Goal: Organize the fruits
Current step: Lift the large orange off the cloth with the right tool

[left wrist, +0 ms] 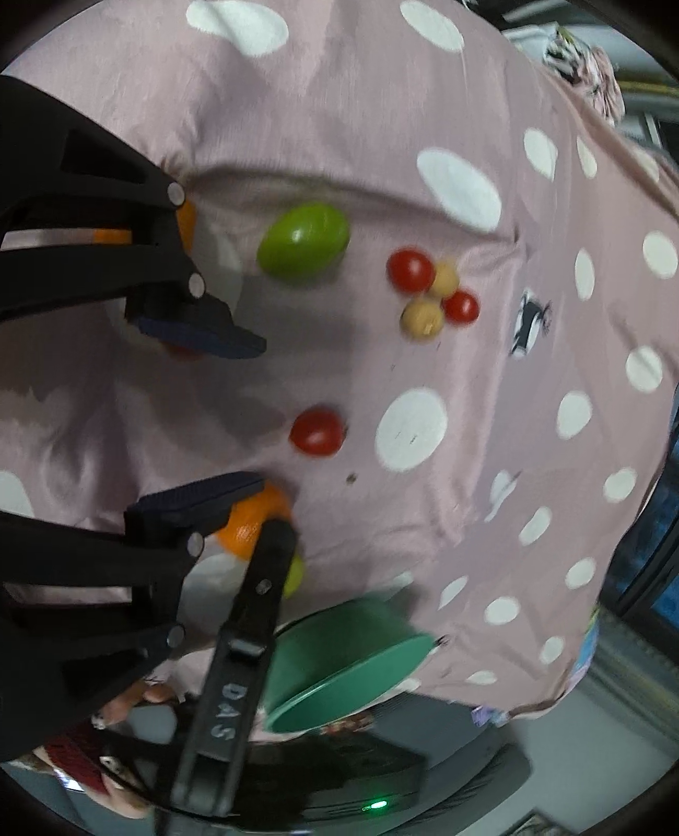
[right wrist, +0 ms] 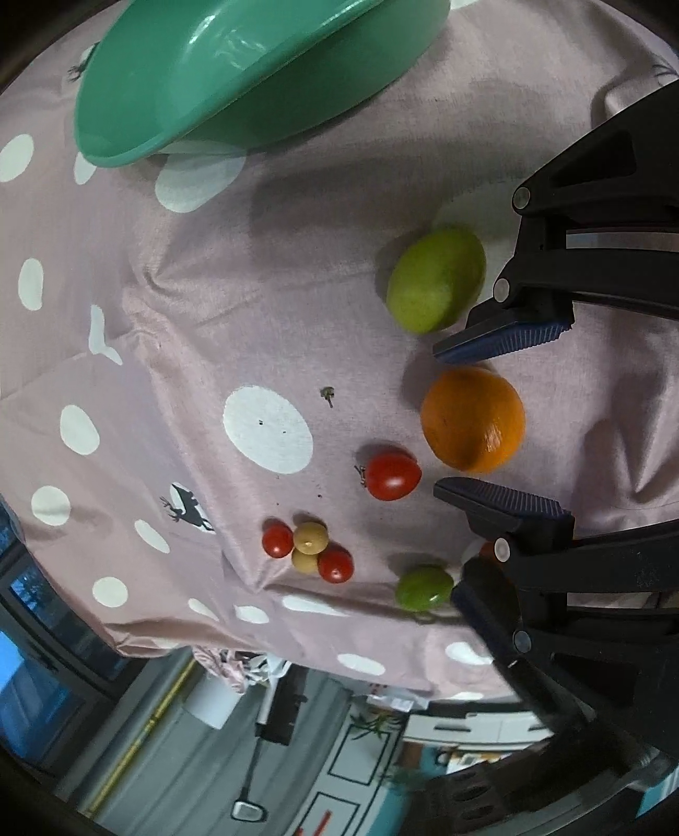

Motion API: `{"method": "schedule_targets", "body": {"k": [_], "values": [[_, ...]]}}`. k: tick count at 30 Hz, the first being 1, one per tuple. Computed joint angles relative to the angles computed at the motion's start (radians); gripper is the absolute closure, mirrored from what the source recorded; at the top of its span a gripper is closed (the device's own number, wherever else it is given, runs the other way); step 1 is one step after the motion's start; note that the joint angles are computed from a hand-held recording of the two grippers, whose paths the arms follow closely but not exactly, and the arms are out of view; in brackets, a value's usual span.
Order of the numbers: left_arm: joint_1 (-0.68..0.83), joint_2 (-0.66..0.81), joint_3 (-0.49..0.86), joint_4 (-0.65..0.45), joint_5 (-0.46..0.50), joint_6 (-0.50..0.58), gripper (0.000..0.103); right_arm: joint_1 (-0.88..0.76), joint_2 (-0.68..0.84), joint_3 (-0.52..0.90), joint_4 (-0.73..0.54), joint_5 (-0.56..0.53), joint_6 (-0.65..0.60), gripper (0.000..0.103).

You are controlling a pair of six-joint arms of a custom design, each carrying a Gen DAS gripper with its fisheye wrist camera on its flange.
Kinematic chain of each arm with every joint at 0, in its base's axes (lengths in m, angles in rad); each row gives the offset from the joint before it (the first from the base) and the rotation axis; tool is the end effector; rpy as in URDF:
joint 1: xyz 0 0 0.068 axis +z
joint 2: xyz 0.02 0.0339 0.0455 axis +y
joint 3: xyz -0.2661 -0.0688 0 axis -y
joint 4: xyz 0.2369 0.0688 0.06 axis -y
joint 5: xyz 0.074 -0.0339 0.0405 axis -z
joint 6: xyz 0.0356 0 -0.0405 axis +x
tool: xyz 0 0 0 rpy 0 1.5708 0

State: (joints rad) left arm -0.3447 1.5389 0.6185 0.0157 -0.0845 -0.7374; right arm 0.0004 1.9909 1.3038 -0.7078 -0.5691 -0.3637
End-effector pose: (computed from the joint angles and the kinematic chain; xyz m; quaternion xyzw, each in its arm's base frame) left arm 0.2555 -0.0885 0.1412 -0.1977 0.9234 -0.1340 0.3005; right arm 0.3679 0.0193 0.1502 -0.1973 0.9358 0.2598 0.1334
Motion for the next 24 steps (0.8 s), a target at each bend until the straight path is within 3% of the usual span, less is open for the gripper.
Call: {"method": "schedule_targets", "body": {"k": [3,24], "values": [[-0.019,0.035,0.019,0.012,0.018,0.014,0.051,0.000,0.021,0.014,-0.011,-0.009,0.007,0.056],[-0.029,0.206,0.067,0.180,0.147,0.001,0.053,0.004,0.051,0.037,-0.010,-0.033,-0.004,0.056]]}}
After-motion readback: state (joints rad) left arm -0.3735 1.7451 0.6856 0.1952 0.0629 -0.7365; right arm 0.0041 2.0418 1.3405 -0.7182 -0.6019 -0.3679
